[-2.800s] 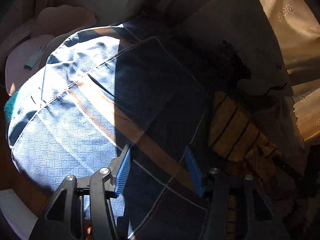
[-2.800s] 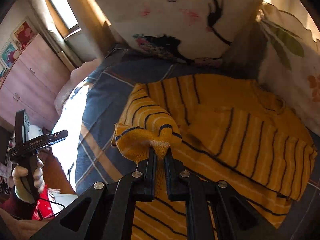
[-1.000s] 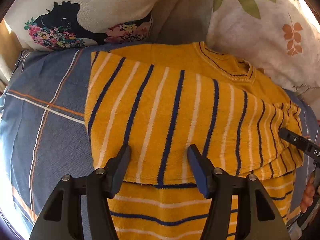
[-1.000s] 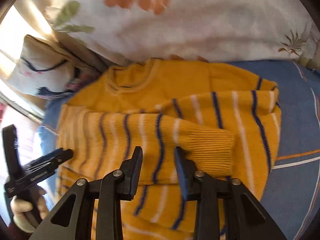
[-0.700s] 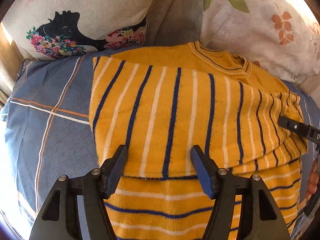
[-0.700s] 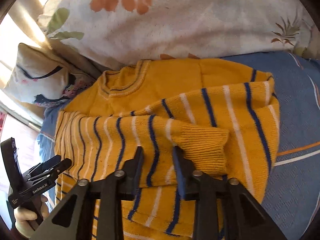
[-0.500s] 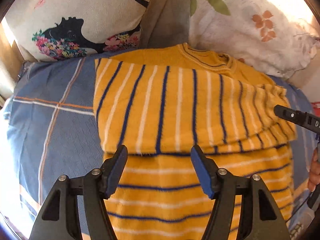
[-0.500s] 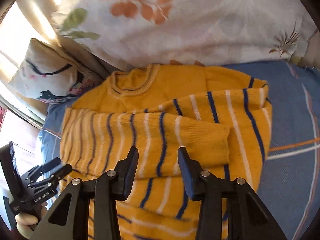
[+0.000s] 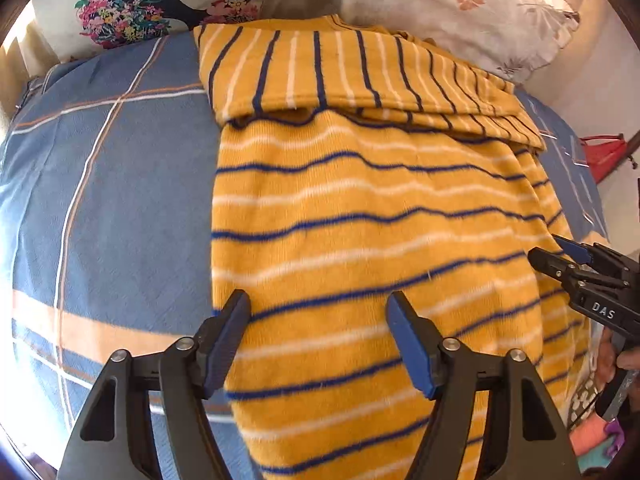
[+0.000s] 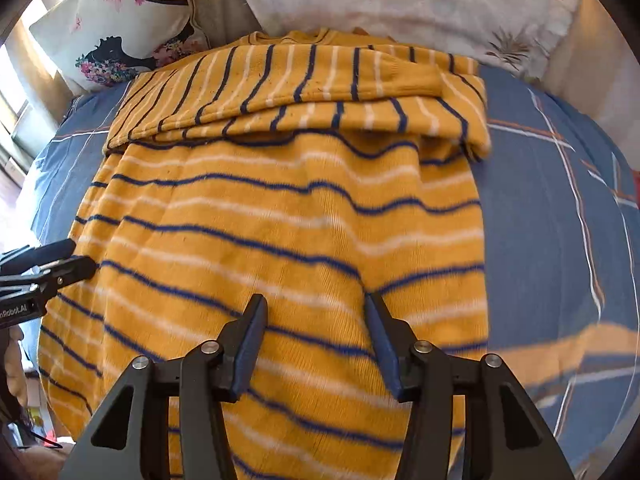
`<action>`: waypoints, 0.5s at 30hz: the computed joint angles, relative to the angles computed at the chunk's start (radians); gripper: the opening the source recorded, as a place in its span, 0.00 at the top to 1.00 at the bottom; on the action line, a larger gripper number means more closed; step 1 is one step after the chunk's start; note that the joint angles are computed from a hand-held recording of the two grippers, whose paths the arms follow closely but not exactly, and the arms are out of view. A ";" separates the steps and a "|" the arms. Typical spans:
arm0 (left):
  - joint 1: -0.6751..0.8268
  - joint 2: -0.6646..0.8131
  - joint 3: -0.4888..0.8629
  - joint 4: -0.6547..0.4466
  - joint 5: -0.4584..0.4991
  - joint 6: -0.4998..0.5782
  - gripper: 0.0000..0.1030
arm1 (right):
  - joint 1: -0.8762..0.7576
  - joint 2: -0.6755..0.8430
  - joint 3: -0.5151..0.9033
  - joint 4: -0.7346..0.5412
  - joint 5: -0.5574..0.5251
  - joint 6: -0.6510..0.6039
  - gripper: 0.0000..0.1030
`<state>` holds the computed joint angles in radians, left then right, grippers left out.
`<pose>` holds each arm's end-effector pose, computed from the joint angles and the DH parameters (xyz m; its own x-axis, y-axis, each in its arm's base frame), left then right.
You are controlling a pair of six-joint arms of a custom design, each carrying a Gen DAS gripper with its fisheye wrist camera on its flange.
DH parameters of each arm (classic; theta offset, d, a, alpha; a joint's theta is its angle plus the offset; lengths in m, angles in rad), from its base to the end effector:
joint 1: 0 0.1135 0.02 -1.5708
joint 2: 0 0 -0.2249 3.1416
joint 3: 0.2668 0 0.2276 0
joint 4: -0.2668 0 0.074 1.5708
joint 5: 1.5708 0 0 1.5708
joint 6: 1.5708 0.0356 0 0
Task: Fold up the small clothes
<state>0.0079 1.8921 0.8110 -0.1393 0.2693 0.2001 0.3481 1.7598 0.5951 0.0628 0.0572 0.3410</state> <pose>0.2845 -0.0072 0.0596 -0.9038 0.1845 -0.3861 0.2687 0.9469 -0.1767 0.2391 0.0846 0.0587 -0.8960 0.0300 -0.4429 -0.0176 0.9945 0.1031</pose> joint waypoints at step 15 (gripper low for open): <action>0.272 -0.059 -0.102 -0.186 0.257 0.297 0.11 | 0.310 -0.069 -0.114 -0.100 0.216 0.445 0.23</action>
<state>0.2803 1.8330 0.7093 -0.3252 0.5263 0.4971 0.6577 1.6910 0.4813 -0.0373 0.2730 0.7857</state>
